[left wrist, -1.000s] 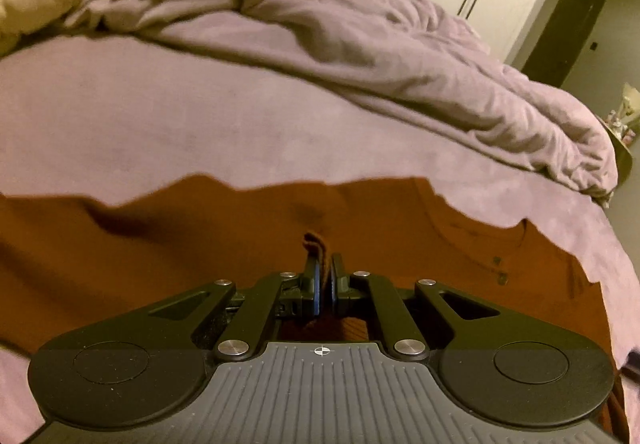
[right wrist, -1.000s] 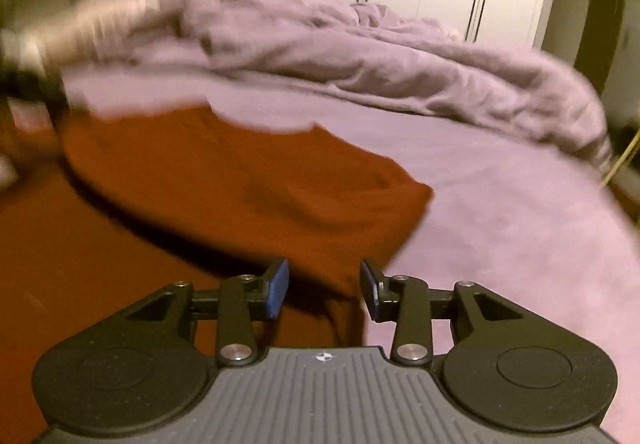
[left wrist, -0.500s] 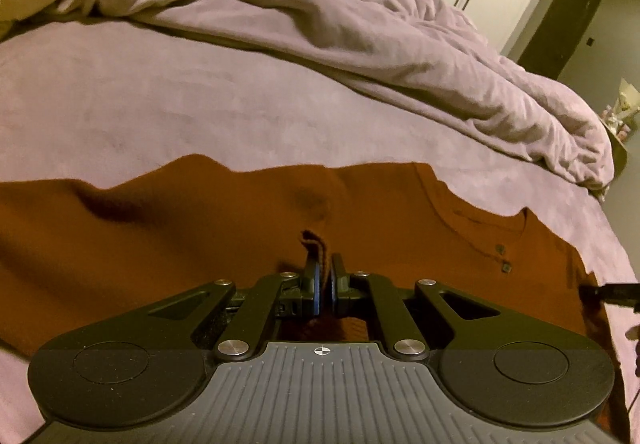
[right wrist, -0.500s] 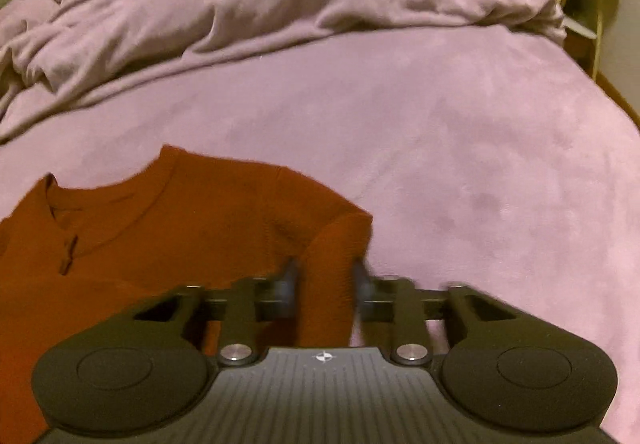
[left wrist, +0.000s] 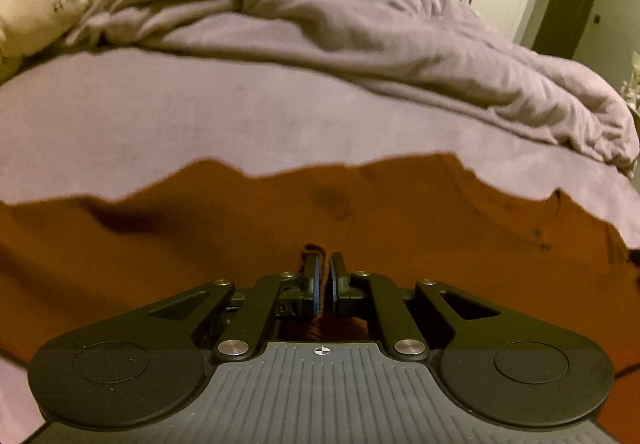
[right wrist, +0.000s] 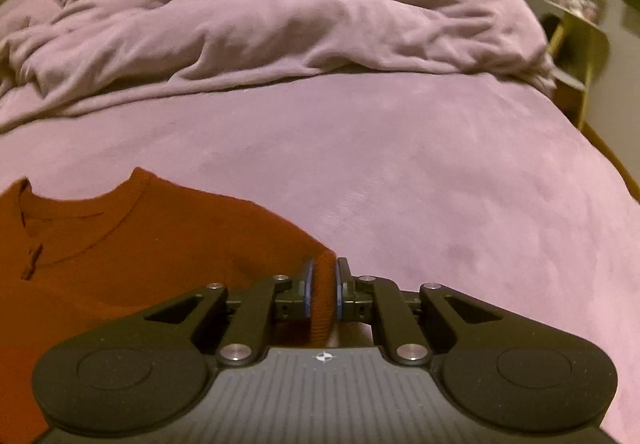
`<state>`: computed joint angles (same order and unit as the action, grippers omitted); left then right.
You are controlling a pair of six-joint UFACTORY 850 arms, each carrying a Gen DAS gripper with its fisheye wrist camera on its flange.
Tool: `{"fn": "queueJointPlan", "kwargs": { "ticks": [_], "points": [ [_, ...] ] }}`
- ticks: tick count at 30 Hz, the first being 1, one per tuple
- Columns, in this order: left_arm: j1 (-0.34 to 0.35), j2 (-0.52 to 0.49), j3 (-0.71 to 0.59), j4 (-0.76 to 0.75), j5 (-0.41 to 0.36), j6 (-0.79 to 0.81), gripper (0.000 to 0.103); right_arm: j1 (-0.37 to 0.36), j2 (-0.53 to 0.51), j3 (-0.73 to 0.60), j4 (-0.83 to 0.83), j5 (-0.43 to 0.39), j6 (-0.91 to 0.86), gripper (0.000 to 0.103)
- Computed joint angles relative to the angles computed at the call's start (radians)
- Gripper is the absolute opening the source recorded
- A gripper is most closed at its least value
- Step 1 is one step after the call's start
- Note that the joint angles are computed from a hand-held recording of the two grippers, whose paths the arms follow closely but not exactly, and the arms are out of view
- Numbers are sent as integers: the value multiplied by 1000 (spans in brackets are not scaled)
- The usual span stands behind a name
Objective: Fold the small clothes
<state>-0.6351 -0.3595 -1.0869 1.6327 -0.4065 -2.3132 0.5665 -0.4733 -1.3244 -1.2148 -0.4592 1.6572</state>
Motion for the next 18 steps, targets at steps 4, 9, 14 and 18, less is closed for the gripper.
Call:
{"fn": "queueJointPlan", "kwargs": {
  "ticks": [4,9,14,18],
  "points": [
    [6,17,30,87,19,-115,8,26,133,149,-193,82,234,9],
    [12,16,17,43,57,-106,11,86,237,276,-203,188,232,9],
    [-15,23,9,-73,27,58,42,171,209,297,-224,50,102,8],
    [-16,64,45,-63,40,19,53,206,167,254,-149,-154,-14,8]
  ]
}}
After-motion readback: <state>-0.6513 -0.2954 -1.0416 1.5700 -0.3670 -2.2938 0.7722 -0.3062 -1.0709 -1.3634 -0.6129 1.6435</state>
